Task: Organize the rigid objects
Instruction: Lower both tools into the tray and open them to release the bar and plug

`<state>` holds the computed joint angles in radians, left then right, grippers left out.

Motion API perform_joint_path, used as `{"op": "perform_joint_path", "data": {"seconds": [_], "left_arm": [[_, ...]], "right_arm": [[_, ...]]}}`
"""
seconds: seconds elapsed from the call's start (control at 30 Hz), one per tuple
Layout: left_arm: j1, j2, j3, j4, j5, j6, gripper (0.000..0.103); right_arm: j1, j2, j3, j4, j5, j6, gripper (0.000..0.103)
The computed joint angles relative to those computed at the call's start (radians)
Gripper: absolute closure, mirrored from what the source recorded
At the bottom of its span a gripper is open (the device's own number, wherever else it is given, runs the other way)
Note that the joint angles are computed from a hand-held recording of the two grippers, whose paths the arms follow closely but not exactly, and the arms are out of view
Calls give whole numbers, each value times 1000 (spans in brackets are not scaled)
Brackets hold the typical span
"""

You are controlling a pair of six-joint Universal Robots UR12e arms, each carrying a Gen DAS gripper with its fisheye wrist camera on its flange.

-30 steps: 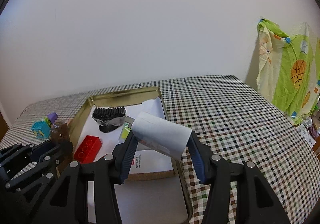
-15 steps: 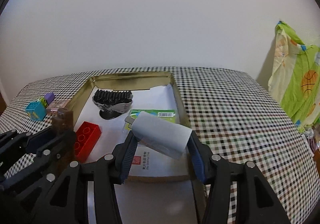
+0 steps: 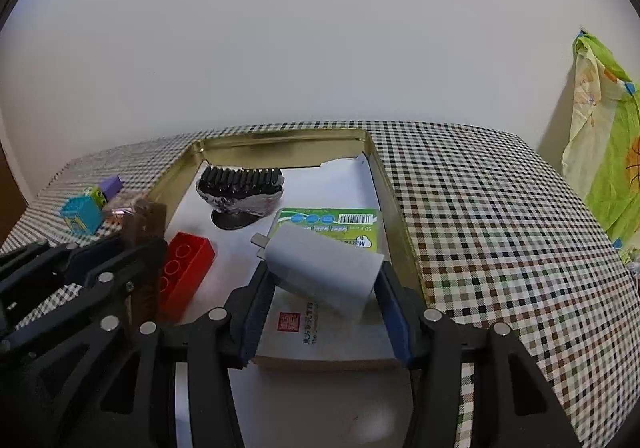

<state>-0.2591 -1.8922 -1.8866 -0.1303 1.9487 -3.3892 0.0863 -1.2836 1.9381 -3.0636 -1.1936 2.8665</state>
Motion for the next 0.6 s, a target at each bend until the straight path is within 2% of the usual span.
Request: {"op": "perform_joint_path", "data": {"seconds": [0.1, 0.17, 0.23, 0.27, 0.33, 0.37, 0.43, 0.5, 0.53, 0.6], "left_arm": [[2, -2, 6, -21, 7, -11, 89], [3, 2, 8, -40, 14, -31, 84], [3, 7, 5, -40, 22, -40, 68], [1, 9, 3, -36, 34, -44, 62], [-1, 15, -7, -7, 67, -58, 37], [-2, 17, -11, 6, 82, -65, 31], [-5, 19, -23, 51, 109, -71, 15], [-6, 22, -33, 79, 125, -75, 0], [-6, 26, -41, 100, 131, -75, 1], [-7, 33, -49, 113, 127, -72, 1]], "right_arm": [[-4, -3, 4, -5, 10, 9, 45], [-9, -5, 10, -23, 23, 20, 44], [-14, -5, 20, -74, 14, 57, 39], [-23, -6, 25, -86, 37, 71, 39], [-49, -7, 34, -109, 113, 113, 39], [-56, -8, 38, -121, 132, 127, 39], [-61, -10, 58, -204, 108, 181, 22], [-77, -9, 83, -321, 112, 249, 19], [-83, -8, 97, -389, 101, 287, 18], [-82, -9, 109, -447, 66, 313, 17]]}}
